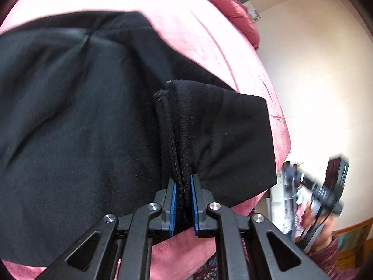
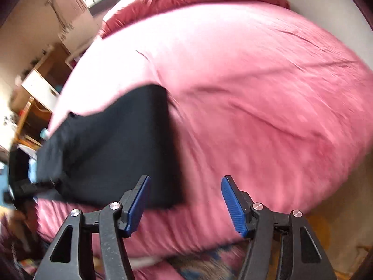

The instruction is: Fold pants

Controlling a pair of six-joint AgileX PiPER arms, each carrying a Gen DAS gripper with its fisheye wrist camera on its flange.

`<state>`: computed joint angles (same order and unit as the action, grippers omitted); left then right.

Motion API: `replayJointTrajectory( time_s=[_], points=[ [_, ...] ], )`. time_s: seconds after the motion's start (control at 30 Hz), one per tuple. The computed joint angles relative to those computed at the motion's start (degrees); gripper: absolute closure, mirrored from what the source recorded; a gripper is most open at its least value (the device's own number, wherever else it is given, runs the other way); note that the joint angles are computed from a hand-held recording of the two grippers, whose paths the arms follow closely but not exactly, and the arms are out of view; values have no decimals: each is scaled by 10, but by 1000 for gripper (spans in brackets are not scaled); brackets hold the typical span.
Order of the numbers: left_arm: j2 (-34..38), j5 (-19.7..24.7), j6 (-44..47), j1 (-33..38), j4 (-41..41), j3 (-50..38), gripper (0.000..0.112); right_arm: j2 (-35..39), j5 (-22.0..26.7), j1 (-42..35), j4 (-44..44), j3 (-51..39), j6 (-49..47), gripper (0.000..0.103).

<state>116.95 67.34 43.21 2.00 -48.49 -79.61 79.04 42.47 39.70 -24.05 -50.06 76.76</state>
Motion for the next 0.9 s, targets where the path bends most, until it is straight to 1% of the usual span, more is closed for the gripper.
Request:
replayJointTrajectory(
  time_s=[0.07,0.1,0.13,0.17,0.23,0.33,0.37,0.4,0.43,0.47,0.5,0.53,0.57,0.67,0.7,0.73,0.8,0.87,0.9],
  points=[
    [-17,-14,12,-6,-3,13,101,42,-17,-28,-2,-40,-15,39],
    [-24,-15,19,-3,-3,16,101,61,-29,-56,13,-63,-43,37],
    [-31,-20,27,-4,-6,22,101,80,-46,-73,20,-77,-50,36],
    [-24,-17,27,-4,-5,6,101,101,-69,-95,38,-93,-64,33],
    [-35,-26,41,-1,-3,16,101,141,-119,-136,70,-102,-81,32],
    [-35,-36,44,-1,4,21,101,178,-145,-166,142,-120,-127,32],
    [-33,-40,37,-3,8,21,101,189,-148,-176,171,-126,-157,34],
    [-27,-42,30,-2,12,20,101,198,-152,-178,183,-129,-169,43],
    [-18,-43,24,-2,12,18,101,206,-158,-178,194,-133,-184,49],
    [-13,-42,23,0,13,17,101,219,-163,-175,187,-137,-185,51],
    [-6,-41,19,0,14,14,101,239,-162,-169,158,-146,-169,53],
    [-1,-46,14,-2,15,14,100,252,-155,-161,122,-155,-147,53],
    [2,-47,7,-4,16,10,100,265,-160,-158,95,-155,-127,53],
    [-2,-54,-8,-9,22,3,96,275,-168,-151,59,-153,-92,52],
    [-11,-63,-14,-13,32,6,93,276,-168,-150,50,-153,-83,50],
    [-16,-65,-17,-16,33,7,93,276,-169,-151,47,-152,-81,48],
    [-31,-77,-20,-19,39,15,93,272,-168,-154,52,-148,-78,36],
    [-44,-96,-24,-27,51,23,93,264,-166,-160,54,-141,-75,31],
    [-53,-103,-26,-29,56,28,91,254,-166,-160,47,-131,-67,30]
  ],
)
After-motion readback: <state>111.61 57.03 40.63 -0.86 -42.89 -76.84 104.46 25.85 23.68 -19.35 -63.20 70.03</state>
